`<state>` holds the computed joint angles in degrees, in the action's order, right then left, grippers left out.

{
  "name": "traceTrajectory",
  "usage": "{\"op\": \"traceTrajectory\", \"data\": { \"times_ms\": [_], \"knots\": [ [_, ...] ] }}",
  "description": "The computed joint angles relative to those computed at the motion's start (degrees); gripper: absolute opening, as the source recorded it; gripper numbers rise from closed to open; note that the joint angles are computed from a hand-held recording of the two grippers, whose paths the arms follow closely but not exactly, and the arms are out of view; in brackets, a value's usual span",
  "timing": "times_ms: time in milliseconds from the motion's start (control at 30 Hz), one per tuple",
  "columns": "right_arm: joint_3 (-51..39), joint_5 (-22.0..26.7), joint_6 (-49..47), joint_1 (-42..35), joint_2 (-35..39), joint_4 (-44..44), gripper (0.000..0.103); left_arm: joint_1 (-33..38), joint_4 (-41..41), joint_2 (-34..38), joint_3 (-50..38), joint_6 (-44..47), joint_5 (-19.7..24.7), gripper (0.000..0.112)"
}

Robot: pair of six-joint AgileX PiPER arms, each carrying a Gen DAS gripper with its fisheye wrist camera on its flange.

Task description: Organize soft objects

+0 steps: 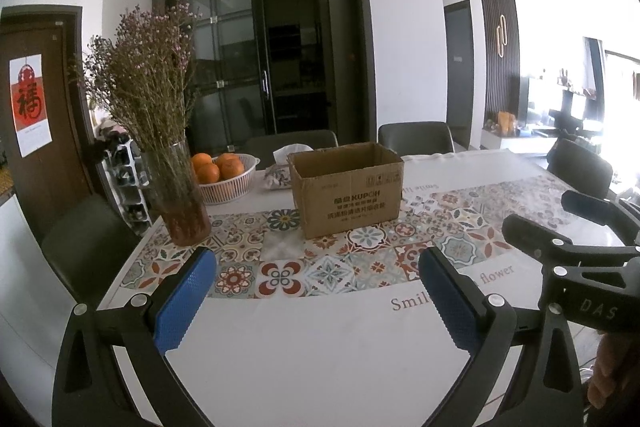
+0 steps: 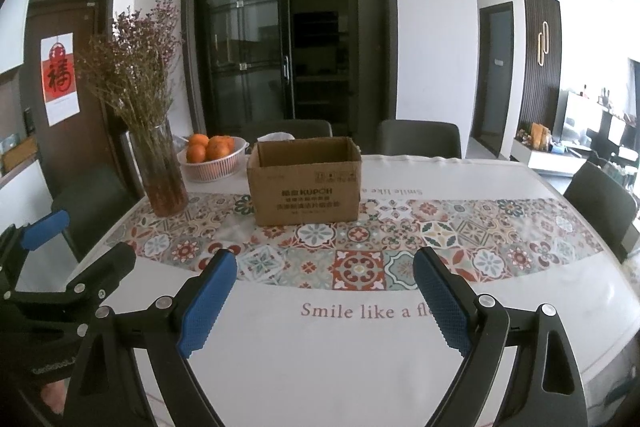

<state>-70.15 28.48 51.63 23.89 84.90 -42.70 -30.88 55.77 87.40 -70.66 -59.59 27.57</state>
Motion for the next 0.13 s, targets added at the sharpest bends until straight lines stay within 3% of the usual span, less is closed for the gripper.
{"op": "traceTrajectory", "data": {
  "times_ms": [133],
  "knots": [
    [0.21, -0.19, 0.34, 0.07, 0.02, -0.23, 0.091, -0.19, 0.63, -0.04, 0.23, -0.85, 0.18, 0.103]
  ]
}}
